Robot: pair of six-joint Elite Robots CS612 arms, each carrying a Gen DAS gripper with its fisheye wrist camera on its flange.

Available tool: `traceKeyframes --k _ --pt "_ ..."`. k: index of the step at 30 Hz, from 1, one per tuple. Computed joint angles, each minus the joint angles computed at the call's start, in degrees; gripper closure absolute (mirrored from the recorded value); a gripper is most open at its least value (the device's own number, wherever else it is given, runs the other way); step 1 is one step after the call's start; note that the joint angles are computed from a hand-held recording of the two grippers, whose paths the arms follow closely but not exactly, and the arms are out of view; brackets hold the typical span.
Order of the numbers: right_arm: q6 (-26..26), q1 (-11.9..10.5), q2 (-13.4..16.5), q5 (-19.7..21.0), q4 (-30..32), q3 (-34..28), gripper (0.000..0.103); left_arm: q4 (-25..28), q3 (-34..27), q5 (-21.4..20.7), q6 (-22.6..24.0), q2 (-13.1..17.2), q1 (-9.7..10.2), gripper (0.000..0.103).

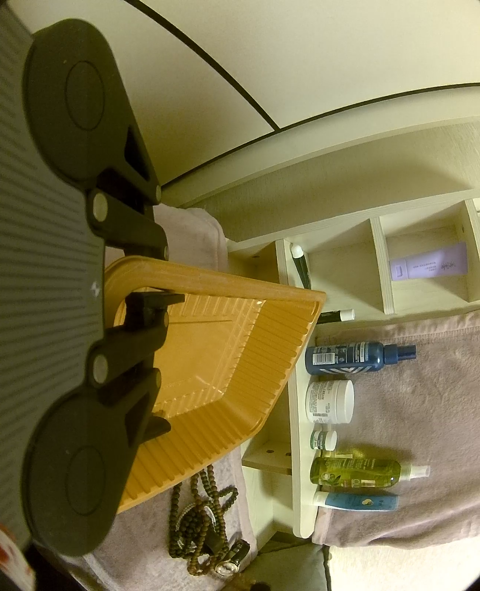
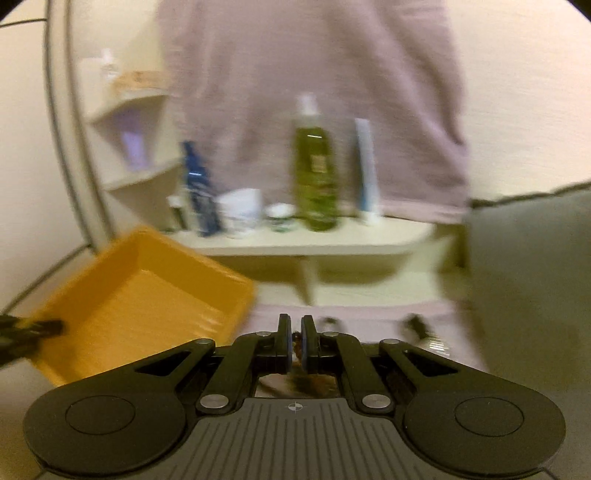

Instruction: Organize jewelry

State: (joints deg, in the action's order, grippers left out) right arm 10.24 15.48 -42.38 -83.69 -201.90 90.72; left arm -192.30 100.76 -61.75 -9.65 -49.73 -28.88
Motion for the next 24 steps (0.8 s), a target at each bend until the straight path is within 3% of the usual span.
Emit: traceKeyframes --k 10,21,24 --pt "-0.45 2.14 3.45 14.19 5.51 -7.33 0.098 -0.48 0.06 -0.23 -0.33 0.11 0.05 0.099" --pt "-1.53 2.62 5.39 20.38 15.55 -10.39 0.098 -0.94 0.24 -0.5 -0.59 0.15 0.12 0.099" --pt "0.33 2.22 5.31 20.18 14.14 -9.52 0.093 -0.93 0.33 -0.6 -0.56 0.09 0.16 0.099"
